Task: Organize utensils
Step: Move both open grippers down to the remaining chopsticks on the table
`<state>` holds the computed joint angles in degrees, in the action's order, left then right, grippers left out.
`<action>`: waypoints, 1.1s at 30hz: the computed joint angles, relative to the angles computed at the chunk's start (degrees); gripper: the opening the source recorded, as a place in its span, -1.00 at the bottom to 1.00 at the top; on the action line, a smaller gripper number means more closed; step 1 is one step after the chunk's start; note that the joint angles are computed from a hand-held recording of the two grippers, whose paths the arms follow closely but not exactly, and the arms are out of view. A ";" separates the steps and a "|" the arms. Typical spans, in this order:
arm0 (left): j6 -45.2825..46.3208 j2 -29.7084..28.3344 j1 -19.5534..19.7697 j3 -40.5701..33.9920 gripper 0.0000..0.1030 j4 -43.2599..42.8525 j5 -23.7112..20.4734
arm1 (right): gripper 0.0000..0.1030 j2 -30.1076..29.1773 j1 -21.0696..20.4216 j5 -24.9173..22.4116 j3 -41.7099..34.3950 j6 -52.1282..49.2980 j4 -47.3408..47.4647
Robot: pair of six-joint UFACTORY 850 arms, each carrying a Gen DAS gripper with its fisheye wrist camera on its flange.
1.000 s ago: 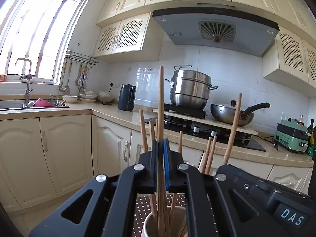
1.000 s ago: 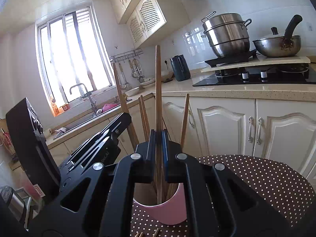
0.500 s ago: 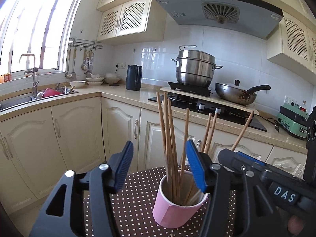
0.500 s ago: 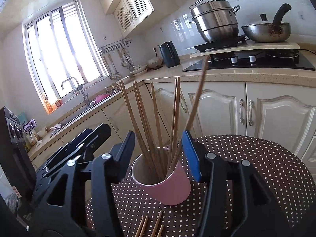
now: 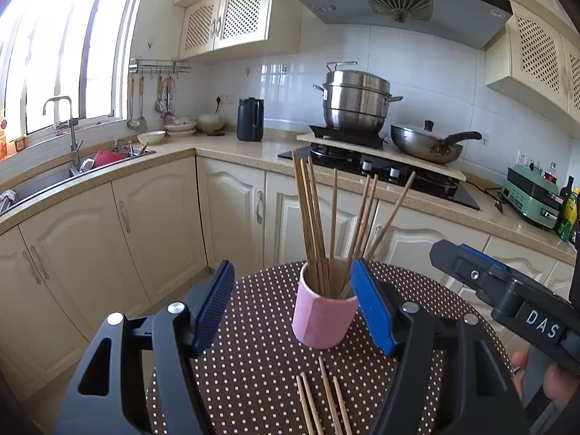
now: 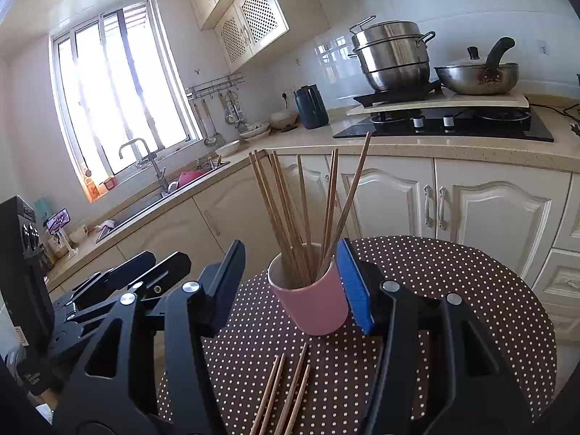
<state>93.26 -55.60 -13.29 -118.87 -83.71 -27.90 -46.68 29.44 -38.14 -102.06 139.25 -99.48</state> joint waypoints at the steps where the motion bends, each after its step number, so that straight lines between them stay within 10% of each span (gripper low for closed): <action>1: -1.37 0.64 0.20 1.18 0.28 2.09 -0.28 | 0.02 0.12 0.46 -0.05 0.27 -1.17 1.19; 20: -40.06 -6.11 -1.11 -0.95 0.28 52.63 -5.36 | 0.03 -3.05 2.03 7.23 1.22 -19.24 25.98; 33: -45.84 -9.25 -1.31 -4.91 0.29 59.20 -7.89 | 0.05 -6.30 0.68 9.69 -2.88 -35.64 42.91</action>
<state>47.42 -64.85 -14.59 -123.78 -24.51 -35.79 -52.98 30.12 -28.44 -104.93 103.61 -56.56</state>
